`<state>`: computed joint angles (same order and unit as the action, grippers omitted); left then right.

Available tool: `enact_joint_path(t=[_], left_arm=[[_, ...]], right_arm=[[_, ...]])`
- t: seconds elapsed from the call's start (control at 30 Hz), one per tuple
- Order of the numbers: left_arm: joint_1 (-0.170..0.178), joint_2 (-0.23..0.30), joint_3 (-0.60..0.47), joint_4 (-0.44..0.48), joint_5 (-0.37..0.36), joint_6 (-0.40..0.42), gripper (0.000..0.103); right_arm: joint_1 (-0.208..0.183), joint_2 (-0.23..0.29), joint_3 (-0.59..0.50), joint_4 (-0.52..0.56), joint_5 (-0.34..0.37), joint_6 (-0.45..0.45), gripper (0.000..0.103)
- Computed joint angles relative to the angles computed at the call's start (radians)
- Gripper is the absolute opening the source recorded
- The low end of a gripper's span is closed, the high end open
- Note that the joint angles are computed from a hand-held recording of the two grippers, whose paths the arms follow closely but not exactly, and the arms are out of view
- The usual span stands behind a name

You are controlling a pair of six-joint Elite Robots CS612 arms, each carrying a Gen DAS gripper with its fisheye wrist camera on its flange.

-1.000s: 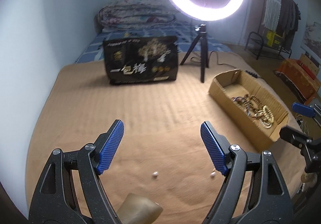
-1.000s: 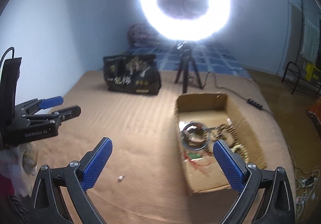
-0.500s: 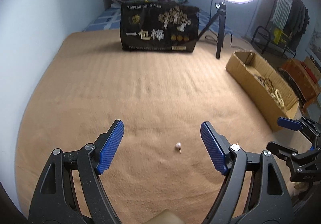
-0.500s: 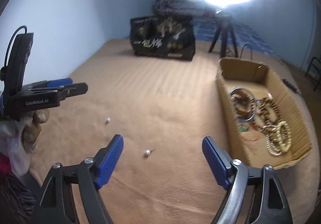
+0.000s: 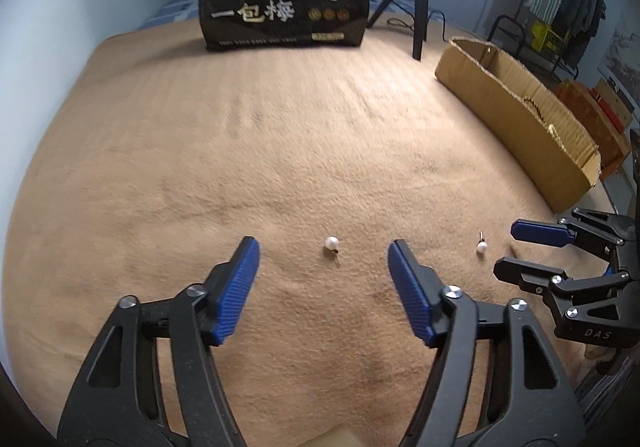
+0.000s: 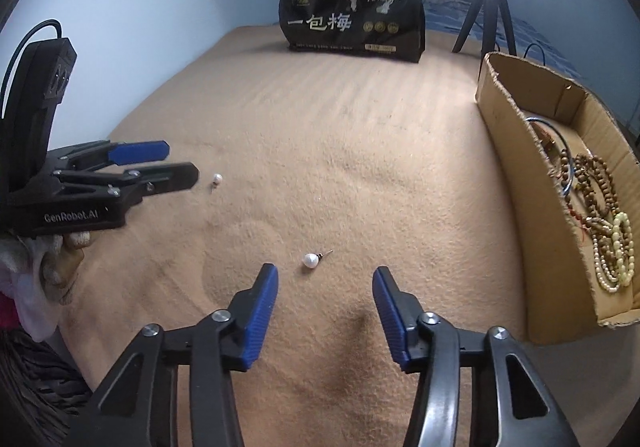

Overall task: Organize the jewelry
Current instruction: 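Grasp one pearl earring with the left gripper while the right gripper grasps the other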

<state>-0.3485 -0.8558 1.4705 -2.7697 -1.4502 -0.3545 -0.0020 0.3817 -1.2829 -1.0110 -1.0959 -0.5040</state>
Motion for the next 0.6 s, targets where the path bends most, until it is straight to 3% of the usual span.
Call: enact_joint_path(t=[0.37,0.6], left_arm=[[-0.001,0.031,-0.035,0.042,0.018,0.000,0.048],[-0.002,0.042,-0.045,0.043,0.021,0.006,0.042]], right_arm=[[0.013,-0.007,0.028,0.002,-0.016,-0.009,0.040],[0.021,-0.004,0.028,-0.013,-0.035,-0.032,0.035]])
